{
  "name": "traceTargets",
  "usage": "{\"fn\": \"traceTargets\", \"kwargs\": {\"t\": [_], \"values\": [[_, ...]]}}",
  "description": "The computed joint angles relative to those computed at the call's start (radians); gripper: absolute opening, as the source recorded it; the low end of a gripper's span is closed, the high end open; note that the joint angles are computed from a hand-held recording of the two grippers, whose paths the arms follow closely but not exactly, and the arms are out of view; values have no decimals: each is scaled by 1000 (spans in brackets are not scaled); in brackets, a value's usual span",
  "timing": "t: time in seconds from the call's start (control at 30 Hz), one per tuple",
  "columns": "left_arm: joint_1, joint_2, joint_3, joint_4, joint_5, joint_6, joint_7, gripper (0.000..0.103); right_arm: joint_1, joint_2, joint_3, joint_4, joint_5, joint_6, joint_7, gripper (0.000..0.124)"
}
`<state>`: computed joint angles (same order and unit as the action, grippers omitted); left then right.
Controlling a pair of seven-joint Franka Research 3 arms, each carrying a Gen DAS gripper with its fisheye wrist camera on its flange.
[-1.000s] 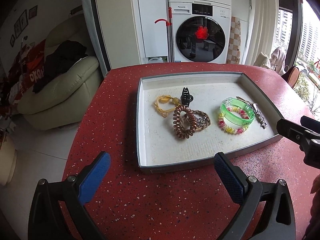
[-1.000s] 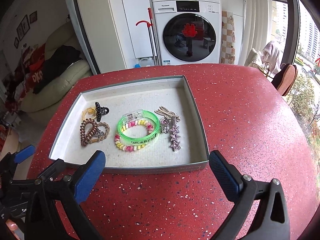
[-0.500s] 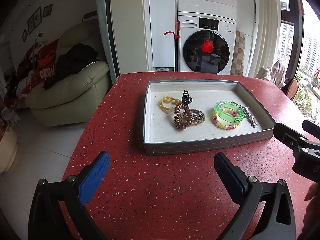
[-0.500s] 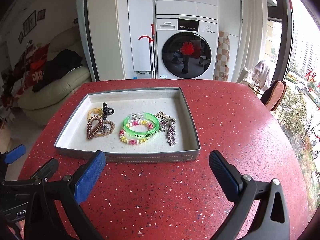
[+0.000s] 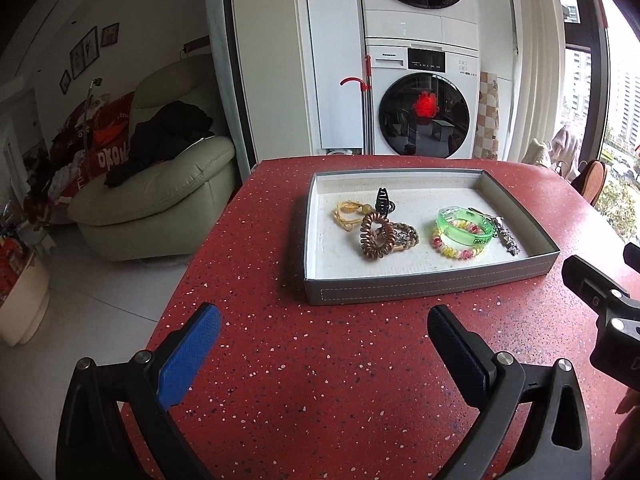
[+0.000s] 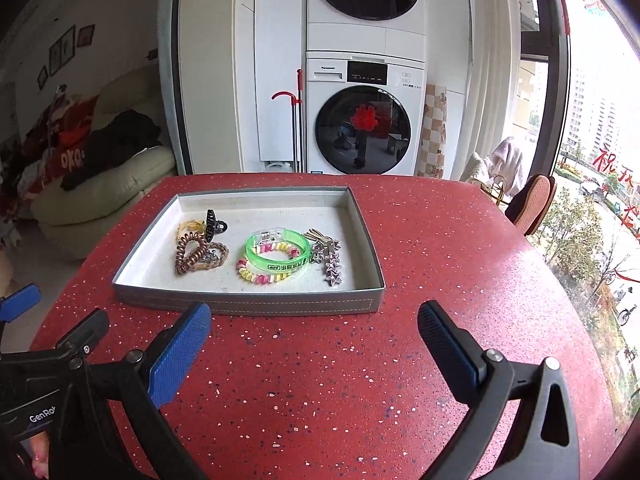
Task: Organize jewelry
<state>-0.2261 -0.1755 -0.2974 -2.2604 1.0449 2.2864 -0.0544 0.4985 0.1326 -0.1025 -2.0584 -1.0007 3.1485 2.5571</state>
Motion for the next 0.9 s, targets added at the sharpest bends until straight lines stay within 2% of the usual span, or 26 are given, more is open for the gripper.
{"fn": "traceTargets", "kwargs": {"t": [0.17, 0.9], "values": [[-1, -8, -2, -3, -1, 0, -6, 103, -8, -14, 11, -22, 49, 9, -36, 103], [-1, -37, -13, -24, -2, -10, -19, 103, -38, -36, 44, -34, -19, 4, 25, 103]]}}
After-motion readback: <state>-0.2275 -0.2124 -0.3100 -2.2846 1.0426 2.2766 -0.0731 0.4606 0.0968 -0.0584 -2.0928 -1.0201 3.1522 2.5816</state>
